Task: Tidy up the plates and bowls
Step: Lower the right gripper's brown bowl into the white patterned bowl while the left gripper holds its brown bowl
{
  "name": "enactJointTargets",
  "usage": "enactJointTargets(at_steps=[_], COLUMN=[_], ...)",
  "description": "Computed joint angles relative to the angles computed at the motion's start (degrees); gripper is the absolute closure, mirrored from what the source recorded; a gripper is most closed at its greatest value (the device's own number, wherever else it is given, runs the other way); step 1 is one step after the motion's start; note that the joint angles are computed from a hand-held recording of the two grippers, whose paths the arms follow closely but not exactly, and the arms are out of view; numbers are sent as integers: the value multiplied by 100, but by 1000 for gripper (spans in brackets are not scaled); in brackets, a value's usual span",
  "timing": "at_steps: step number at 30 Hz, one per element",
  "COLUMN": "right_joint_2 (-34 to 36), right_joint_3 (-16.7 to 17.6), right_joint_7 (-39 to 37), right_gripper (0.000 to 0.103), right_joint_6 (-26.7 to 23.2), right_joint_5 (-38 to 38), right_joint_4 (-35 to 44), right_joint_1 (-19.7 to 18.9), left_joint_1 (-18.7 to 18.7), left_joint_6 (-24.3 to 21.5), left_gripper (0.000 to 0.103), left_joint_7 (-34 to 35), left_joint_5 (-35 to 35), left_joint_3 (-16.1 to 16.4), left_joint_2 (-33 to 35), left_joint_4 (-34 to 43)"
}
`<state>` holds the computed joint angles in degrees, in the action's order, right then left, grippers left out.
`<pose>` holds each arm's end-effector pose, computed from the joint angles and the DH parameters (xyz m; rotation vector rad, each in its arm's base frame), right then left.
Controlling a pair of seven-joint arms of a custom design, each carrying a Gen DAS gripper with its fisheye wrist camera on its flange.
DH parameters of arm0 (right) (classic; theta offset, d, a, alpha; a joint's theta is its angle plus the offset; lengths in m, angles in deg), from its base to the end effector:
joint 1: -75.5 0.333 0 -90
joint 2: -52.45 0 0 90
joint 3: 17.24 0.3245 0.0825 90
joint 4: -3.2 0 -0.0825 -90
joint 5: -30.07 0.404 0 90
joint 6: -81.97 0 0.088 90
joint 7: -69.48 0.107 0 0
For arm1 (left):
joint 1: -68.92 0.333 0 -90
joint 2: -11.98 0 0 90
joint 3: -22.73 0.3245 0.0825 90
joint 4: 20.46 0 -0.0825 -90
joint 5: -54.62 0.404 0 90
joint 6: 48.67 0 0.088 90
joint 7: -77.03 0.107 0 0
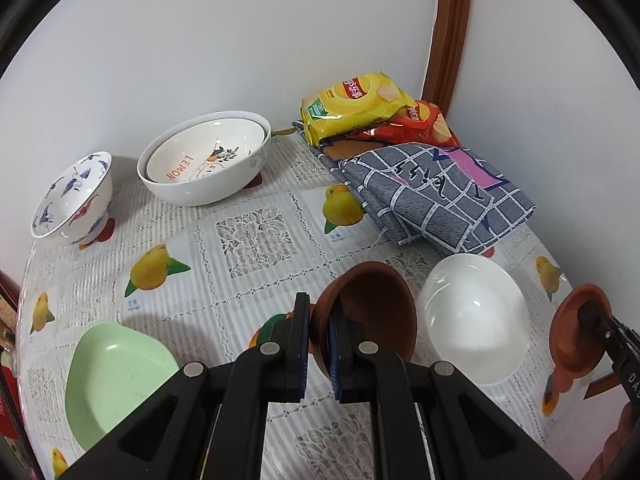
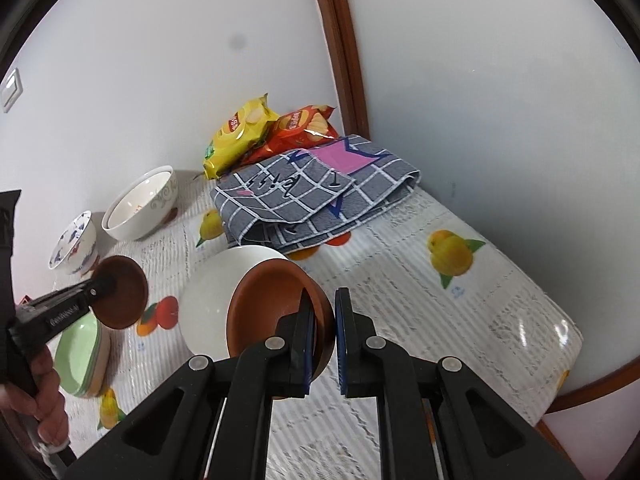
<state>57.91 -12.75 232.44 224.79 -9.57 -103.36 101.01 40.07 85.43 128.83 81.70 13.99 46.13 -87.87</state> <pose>0.5606 0.3257 0.5254 -1.4760 2.0139 -0.6330 0.6549 -0.4493 0.5169 -1.7012 2.0155 -0.7080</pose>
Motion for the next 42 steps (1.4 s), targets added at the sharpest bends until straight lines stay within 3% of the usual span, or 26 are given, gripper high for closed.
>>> enactJointTargets(at_steps=[8,11,16,24,42], right_joint_2=[421,536,676,922,1799], right_joint_3=[-101,-167,-253,-334,-536], right_joint_7=[-167,-195,-180,-431,-1420], right_gripper=[93,93,93,93,93], right_joint_6=[-114,-130,-168,-411,-858], right_joint_5=[78,95,149,335,1036], right_joint_4=[490,610,761,1053,1950], right_joint_1=[139,211,316,455,643], left_joint_1=[-22,-51,47,126,168], left_joint_6=[-70,-359,-42,51,-125], left_gripper=[94,94,94,94,94], left_joint_7=[87,328,176,76,30], left_joint_5=[109,73,57,99,61], left_joint_3=[135,161,191,171,182], left_joint_2=[401,636,335,192,277], left_joint_4=[435,861,391,198,354])
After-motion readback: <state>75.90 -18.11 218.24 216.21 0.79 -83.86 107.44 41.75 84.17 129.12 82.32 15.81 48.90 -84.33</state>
